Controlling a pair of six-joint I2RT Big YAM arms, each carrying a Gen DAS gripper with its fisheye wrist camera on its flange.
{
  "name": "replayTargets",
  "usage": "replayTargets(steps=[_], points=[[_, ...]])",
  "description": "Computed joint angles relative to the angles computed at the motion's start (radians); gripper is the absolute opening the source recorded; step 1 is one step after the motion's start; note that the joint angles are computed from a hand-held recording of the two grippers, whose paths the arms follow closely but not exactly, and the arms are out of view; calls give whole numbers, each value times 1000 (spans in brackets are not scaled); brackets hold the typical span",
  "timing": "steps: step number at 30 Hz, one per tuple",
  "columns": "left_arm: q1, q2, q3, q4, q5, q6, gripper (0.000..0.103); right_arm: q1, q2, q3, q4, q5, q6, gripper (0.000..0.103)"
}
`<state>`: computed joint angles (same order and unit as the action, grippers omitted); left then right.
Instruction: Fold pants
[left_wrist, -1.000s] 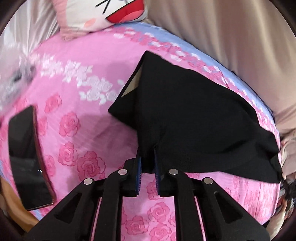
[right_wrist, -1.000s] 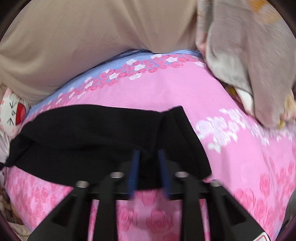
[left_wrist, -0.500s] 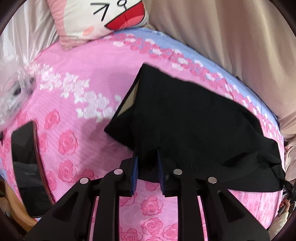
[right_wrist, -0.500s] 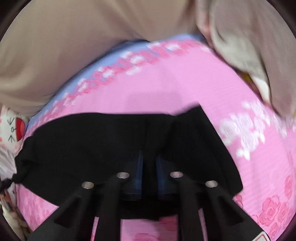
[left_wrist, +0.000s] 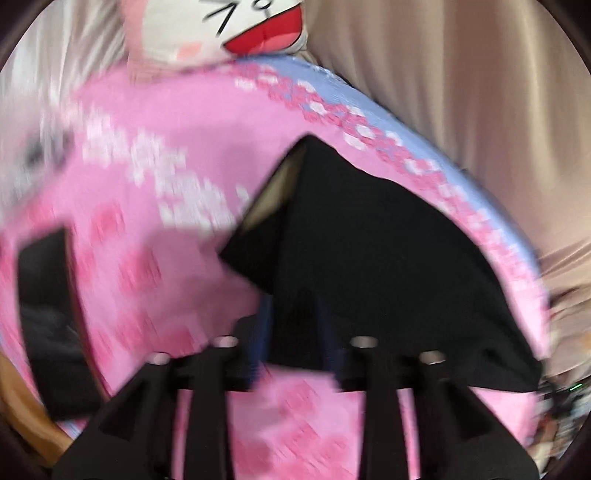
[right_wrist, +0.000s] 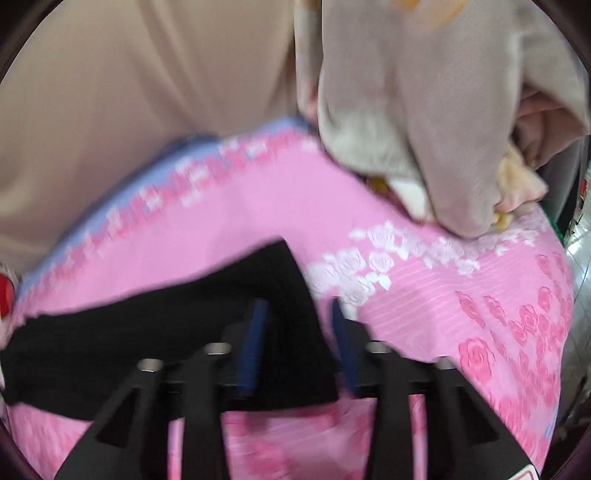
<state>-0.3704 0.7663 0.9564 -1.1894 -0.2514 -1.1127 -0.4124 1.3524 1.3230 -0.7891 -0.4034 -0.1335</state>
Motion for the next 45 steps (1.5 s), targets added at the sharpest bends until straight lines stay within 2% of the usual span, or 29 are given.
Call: replayTargets(steps=[1,2,3,5,7,9,10,11,12,14,16,18,20,21,22,23,24,25,27,32,34,35,37,38,39,40,41,44,45], points=[[-43,-64,-42,38,-11,-98,73,10,-25,-19,22,-12,22,57],[-72,-91,-65,58,-27,-162,94,17,-57,-41,26,-31,31,57],[-105,-122,-91,73,-47,-250,95,32,-86,-58,17,-50,31,57],[-93,-151,-136,125,-5,-311,93,65,-132,-89,18,-80,37,57],[-41,-142,-162,194,76,-289,77,90,-173,-120,21,-129,52,57],[35,-82,-167,275,228,-221,41,131,-193,-138,25,-158,81,57],[60,-55,-163,306,279,-194,27,164,-209,-149,27,-169,94,57],[85,-21,-144,307,317,-161,6,190,-221,-156,30,-162,99,57],[102,13,-108,285,320,-121,6,215,-233,-160,31,-151,106,57],[116,47,7,235,235,-7,5,268,-256,-167,36,-130,117,57],[111,35,88,233,164,73,6,293,-274,-175,51,-126,139,57],[113,46,147,183,122,138,6,305,-283,-186,53,-133,150,59],[125,82,144,83,79,141,8,318,-282,-202,55,-85,130,62],[143,90,116,62,91,146,8,340,-273,-221,44,-29,123,62],[182,109,52,50,140,136,8,348,-261,-224,24,-19,126,62],[207,101,-4,73,193,112,8,350,-249,-223,-1,-33,129,62],[221,59,-74,146,236,72,9,353,-244,-224,-15,-52,127,62],[210,19,-103,186,211,46,9,364,-244,-226,-28,-64,119,62],[167,-22,-113,182,162,11,11,401,-253,-230,-43,-57,93,63],[18,-6,2,-2,-95,-87,13,548,-199,-165,-74,-68,56,63],[-59,5,54,-18,-171,-115,14,625,-136,-97,-75,-86,73,63],[-83,15,71,-9,-182,-106,20,657,-110,-70,-76,-92,76,63],[-100,42,82,46,-148,-61,49,753,-16,24,-86,-103,67,61],[-92,67,90,72,-127,-38,67,814,45,84,-88,-86,51,57],[-92,89,90,80,-119,-29,67,854,86,124,-102,-67,33,48],[-98,135,96,55,-115,-35,67,901,155,195,-136,-46,21,20],[-88,172,99,41,-102,-33,67,927,204,246,-163,-44,27,6],[-65,205,50,50,-34,-62,66,989,378,438,-213,23,86,5],[-71,189,27,73,-47,-66,66,991,408,473,-219,28,105,6]])
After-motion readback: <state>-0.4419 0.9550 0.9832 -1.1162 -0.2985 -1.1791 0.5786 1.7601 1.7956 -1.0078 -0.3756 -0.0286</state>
